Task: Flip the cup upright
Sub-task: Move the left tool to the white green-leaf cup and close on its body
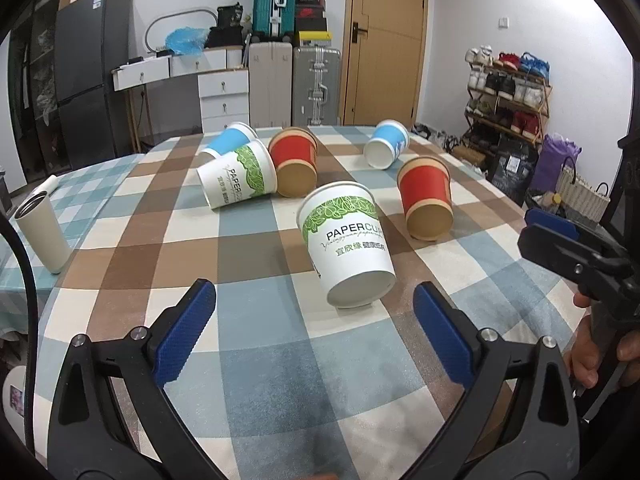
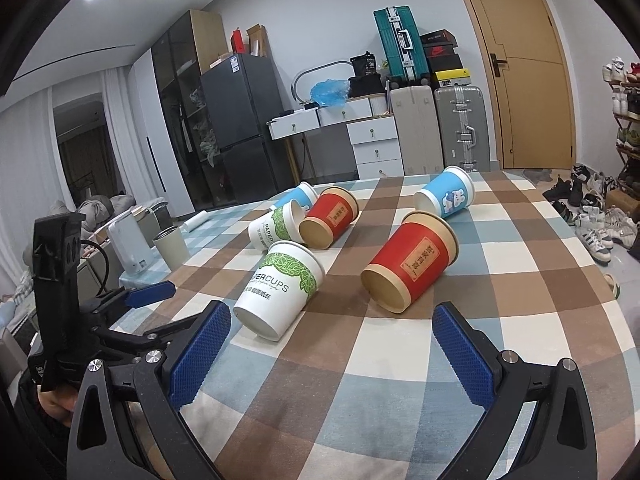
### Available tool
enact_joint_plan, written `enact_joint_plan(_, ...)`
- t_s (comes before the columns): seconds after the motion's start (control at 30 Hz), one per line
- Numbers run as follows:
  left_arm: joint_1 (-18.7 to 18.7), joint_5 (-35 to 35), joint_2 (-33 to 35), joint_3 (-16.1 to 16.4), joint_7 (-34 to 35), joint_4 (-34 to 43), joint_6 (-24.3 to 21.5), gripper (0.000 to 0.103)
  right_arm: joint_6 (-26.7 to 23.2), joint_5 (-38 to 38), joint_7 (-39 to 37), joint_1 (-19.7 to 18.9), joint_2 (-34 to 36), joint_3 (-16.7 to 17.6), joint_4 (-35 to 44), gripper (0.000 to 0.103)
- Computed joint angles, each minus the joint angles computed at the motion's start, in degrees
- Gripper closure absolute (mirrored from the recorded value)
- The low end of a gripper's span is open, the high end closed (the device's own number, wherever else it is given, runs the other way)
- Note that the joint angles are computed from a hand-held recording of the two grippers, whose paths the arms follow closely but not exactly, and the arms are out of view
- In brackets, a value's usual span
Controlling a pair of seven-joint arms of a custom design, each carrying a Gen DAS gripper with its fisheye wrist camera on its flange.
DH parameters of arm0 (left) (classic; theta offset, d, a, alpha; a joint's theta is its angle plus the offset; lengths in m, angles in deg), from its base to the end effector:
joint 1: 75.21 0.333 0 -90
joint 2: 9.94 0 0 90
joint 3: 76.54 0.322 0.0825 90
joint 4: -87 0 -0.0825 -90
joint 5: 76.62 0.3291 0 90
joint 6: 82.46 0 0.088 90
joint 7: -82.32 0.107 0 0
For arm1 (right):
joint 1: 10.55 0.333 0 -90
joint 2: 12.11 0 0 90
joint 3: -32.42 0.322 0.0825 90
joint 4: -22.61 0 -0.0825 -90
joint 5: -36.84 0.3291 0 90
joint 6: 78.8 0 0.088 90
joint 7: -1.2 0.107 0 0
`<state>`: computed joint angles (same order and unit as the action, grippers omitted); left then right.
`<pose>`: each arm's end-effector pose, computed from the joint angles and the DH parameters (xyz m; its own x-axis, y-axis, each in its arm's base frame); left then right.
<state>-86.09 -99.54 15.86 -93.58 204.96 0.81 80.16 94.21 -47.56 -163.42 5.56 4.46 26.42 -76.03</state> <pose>0.6341 -0.2604 0.5442 -0.6153 -0.7870 0.0464 -0.4800 0.3273 -0.8139 0.5882 0.1880 0.5080 -0.0858 -0.9655 -0.2460 -0.4207 0.2589 -0.8695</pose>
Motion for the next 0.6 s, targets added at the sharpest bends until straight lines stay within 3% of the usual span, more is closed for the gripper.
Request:
enact_joint_plan(0.3, -5.66, 8.75, 7.10, 5.18, -10.43, 12.94, -9.46, 0.005, 0.06, 4.63, -4.12, -0.55, -0.50, 0.13, -1.29, 0.000)
enact_joint_plan(0.43, -6.68, 11.31, 11.36, 5.55, -14.28, 20.04, -14.19, 0.008, 0.51, 7.64, -7.53, -0.35, -0.46, -0.03, -1.59, 0.000)
enact_joint_plan(0.6, -7.68, 13.52, 16.26, 5.56, -17.31, 28.23, -19.24, 0.025, 1.33, 9.92, -9.92, 0.30, -0.11, -0.87, -1.79, 0.000)
